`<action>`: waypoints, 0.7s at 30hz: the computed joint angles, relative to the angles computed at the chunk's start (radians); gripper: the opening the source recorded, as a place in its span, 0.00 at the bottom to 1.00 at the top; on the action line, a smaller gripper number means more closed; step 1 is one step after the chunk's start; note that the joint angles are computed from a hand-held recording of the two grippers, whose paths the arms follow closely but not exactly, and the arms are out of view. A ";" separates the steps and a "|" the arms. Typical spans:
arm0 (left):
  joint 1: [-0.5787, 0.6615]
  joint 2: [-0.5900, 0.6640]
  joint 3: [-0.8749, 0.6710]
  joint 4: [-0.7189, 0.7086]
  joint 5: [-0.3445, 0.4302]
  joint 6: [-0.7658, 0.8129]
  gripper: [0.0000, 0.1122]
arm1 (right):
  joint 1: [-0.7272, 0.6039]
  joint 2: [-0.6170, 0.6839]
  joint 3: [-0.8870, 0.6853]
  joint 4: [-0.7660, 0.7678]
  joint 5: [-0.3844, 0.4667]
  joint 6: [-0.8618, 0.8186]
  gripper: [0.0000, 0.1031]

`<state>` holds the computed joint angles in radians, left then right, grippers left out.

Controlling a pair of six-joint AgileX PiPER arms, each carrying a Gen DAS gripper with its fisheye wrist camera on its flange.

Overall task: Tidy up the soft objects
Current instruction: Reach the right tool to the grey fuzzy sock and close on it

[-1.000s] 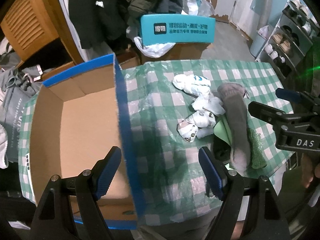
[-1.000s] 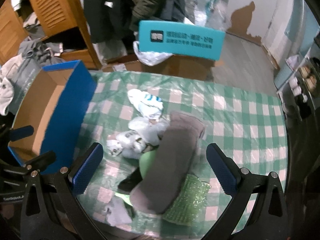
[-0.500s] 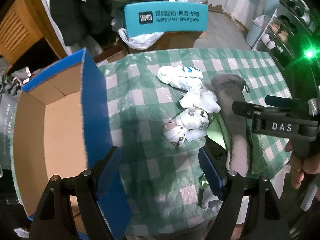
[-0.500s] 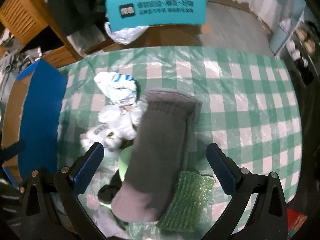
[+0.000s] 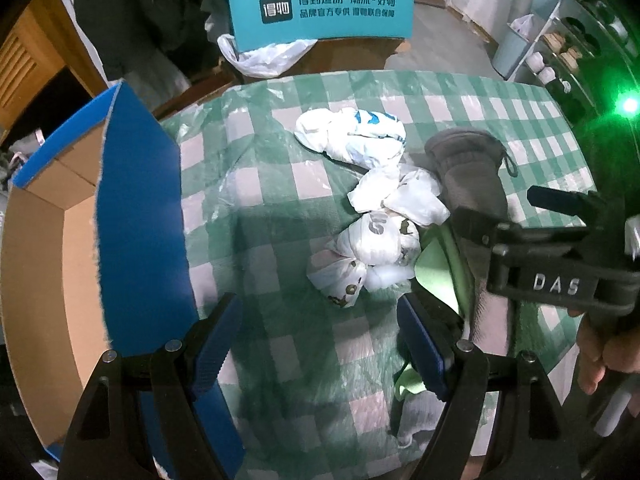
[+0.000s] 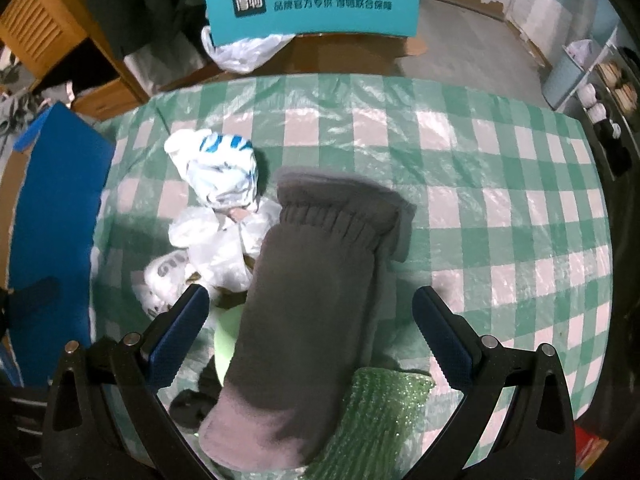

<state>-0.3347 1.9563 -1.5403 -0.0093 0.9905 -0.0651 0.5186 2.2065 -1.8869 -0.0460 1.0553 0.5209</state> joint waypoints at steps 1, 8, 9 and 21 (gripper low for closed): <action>0.001 0.007 -0.004 -0.003 0.000 0.003 0.72 | -0.001 0.009 -0.005 0.002 0.005 -0.008 0.98; -0.008 0.060 -0.045 -0.007 0.016 0.013 0.72 | -0.029 0.047 -0.002 0.063 0.014 -0.090 0.75; -0.010 0.068 -0.055 -0.008 0.019 0.015 0.72 | -0.033 0.047 0.004 0.075 0.008 -0.101 0.71; -0.033 0.210 -0.215 -0.039 0.078 0.018 0.72 | -0.086 -0.035 0.119 0.149 -0.066 -0.175 0.35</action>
